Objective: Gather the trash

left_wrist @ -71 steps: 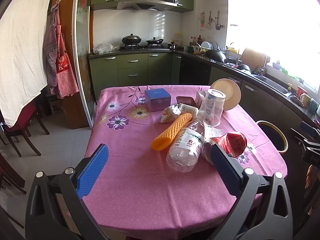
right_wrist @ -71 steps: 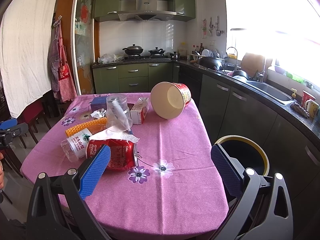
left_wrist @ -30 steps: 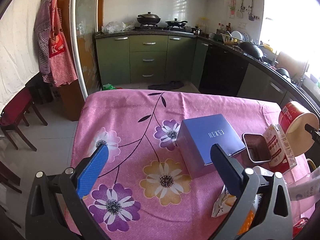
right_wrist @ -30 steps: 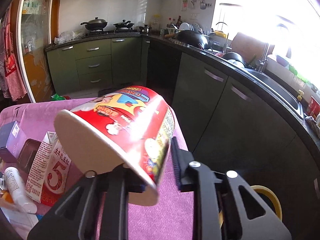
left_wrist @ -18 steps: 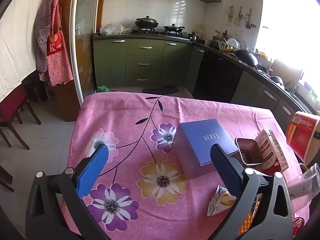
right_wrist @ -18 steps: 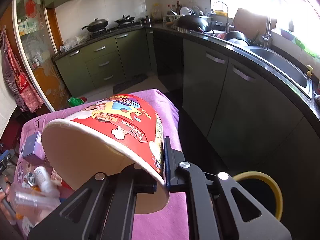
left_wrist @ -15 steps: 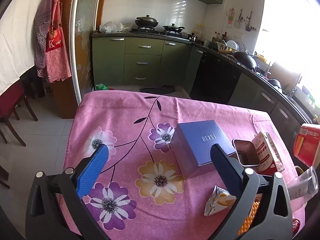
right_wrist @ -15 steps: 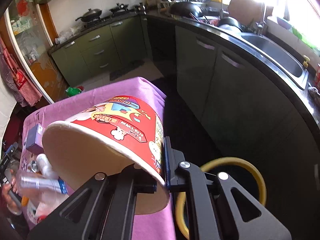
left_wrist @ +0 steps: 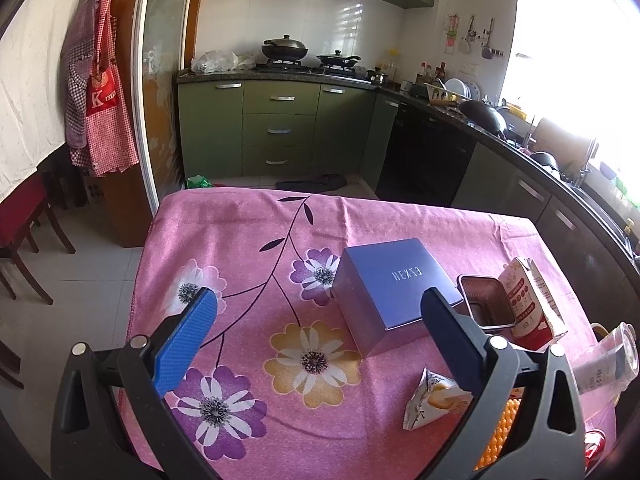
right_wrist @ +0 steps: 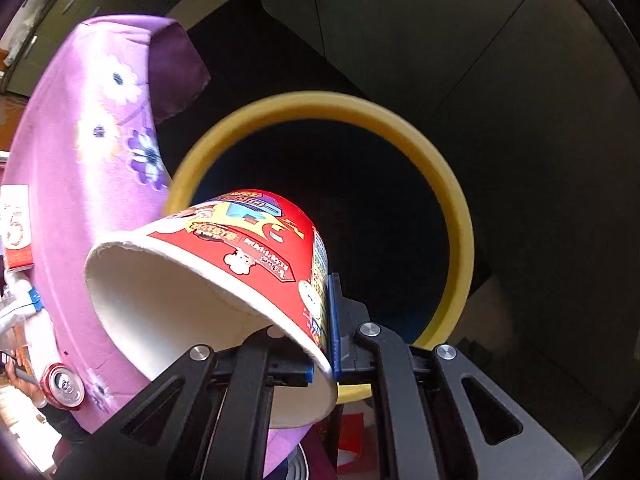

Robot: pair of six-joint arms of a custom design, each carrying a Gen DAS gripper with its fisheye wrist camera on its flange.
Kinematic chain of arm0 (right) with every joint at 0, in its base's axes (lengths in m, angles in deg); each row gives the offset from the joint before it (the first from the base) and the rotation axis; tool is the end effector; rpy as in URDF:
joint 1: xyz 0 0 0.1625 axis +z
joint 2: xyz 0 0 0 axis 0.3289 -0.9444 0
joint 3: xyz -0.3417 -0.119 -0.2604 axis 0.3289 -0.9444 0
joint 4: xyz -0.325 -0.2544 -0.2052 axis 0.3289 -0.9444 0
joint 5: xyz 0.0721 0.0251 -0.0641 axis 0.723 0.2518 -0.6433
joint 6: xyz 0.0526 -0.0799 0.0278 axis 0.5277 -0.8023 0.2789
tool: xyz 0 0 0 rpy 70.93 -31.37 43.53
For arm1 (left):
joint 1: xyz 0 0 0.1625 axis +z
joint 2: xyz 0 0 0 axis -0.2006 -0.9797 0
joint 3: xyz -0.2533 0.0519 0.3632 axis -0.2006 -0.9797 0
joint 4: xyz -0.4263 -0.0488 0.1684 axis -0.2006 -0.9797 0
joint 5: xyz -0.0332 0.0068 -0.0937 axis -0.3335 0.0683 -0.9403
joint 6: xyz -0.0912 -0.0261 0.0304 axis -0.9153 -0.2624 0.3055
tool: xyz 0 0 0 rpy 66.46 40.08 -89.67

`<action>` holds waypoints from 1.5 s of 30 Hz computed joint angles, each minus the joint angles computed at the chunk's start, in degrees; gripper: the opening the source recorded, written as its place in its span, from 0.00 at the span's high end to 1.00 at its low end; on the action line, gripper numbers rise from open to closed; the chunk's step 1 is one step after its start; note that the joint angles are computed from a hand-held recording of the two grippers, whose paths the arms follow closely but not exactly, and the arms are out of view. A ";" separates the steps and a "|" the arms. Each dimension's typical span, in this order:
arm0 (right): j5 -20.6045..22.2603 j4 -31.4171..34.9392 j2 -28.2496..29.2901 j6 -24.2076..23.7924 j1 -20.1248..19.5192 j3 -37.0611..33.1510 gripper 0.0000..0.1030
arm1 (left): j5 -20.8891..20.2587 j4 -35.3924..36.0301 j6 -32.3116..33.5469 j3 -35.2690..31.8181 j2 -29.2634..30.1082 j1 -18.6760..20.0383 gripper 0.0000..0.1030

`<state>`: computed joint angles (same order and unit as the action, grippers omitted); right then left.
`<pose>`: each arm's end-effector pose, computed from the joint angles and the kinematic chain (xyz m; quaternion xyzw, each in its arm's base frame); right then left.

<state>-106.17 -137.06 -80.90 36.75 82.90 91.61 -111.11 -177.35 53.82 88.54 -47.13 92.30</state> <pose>0.2258 -0.7067 0.1041 -0.0401 -0.9401 -0.0147 0.3383 0.1283 -0.4612 0.5166 0.0083 0.8063 -0.4743 0.3533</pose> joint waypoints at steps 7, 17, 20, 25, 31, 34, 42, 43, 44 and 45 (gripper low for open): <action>-2.27 -2.89 -0.08 1.16 -1.62 -0.16 0.62 | -0.06 1.42 0.14 0.20 0.02 -0.37 0.06; 1.17 -13.40 -1.85 -6.52 3.41 2.93 0.62 | -1.11 7.99 -3.06 -1.02 0.51 -0.43 0.06; 3.30 -14.61 -1.41 -8.50 4.98 3.31 0.61 | 3.48 9.24 -3.54 -1.92 2.45 -2.11 0.06; 6.17 -15.82 -0.47 -10.49 6.62 4.77 0.61 | 10.70 12.14 -5.10 -4.97 6.77 -4.92 0.06; 7.66 -17.74 0.85 -10.63 7.96 6.24 0.61 | 14.80 32.71 -24.48 -13.35 11.37 -4.63 0.06; 8.21 -18.24 0.92 -11.06 7.73 6.72 0.61 | 12.52 44.11 -33.64 -17.88 13.09 -3.19 0.06; 9.50 -19.33 -0.81 -13.08 6.11 8.70 0.58 | 8.44 59.62 -46.38 -23.92 15.98 0.18 0.22; 9.60 -19.54 -0.87 -13.11 6.03 8.90 0.58 | 8.17 59.99 -46.46 -24.14 16.15 0.40 0.27; 9.76 -19.71 -1.10 -13.21 5.92 9.23 0.58 | 7.97 59.92 -46.44 -24.23 16.27 0.69 0.27; 9.91 -19.95 -1.23 -13.27 5.84 9.51 0.58 | 7.67 59.87 -46.47 -24.28 16.29 0.84 0.28</action>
